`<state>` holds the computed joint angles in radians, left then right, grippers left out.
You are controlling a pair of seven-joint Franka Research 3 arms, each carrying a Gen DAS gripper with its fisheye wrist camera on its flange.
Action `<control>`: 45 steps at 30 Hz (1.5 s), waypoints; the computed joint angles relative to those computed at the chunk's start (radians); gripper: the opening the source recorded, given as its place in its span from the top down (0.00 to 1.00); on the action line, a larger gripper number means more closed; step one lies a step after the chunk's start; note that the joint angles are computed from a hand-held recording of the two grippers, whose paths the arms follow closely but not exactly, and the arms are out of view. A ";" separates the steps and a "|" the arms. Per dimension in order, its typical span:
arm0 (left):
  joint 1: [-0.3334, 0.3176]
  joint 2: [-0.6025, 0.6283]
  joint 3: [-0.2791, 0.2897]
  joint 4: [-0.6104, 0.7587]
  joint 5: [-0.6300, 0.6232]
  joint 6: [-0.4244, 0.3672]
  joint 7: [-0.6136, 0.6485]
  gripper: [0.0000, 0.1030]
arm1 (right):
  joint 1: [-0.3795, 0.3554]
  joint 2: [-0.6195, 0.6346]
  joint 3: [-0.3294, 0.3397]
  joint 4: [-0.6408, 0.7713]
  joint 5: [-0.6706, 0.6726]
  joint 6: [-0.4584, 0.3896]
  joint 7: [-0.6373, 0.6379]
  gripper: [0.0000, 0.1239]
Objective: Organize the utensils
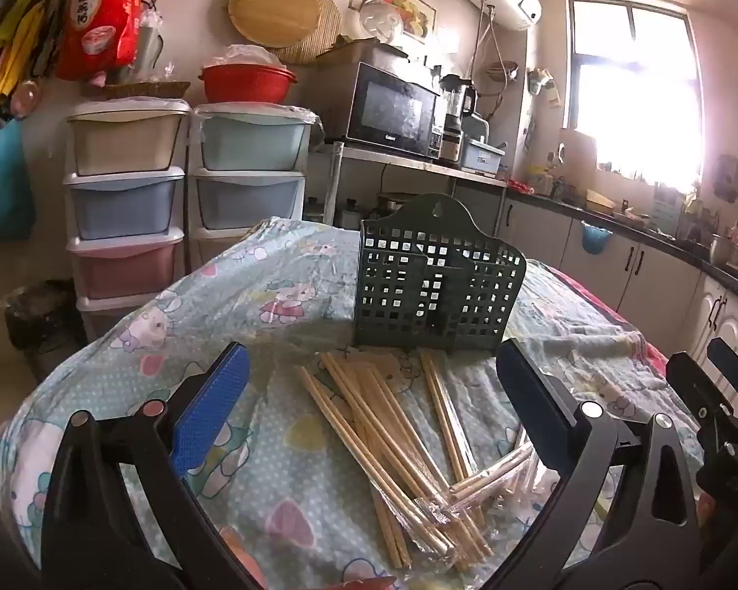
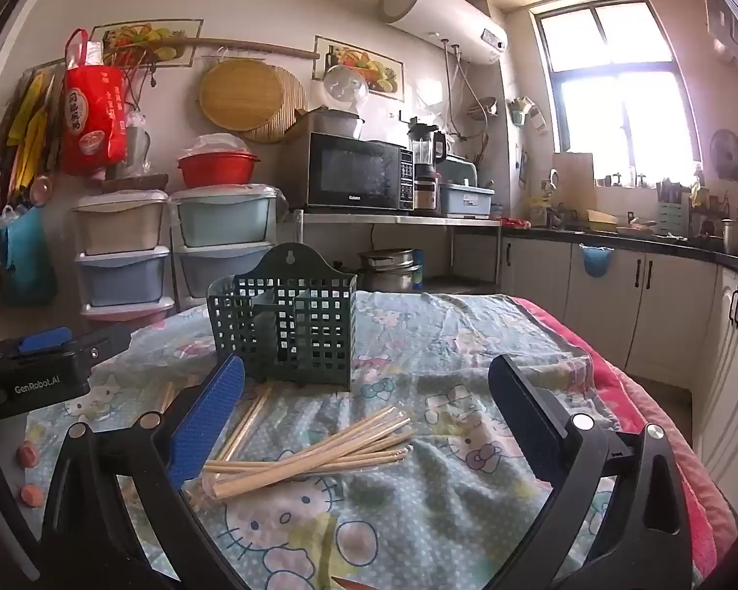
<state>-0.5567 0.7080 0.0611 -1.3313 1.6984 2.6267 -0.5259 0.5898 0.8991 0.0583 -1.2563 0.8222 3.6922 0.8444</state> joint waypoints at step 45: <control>-0.008 -0.005 0.003 0.003 -0.009 -0.006 0.012 0.10 | -0.015 -0.026 0.021 -0.054 -0.085 0.033 0.068 0.22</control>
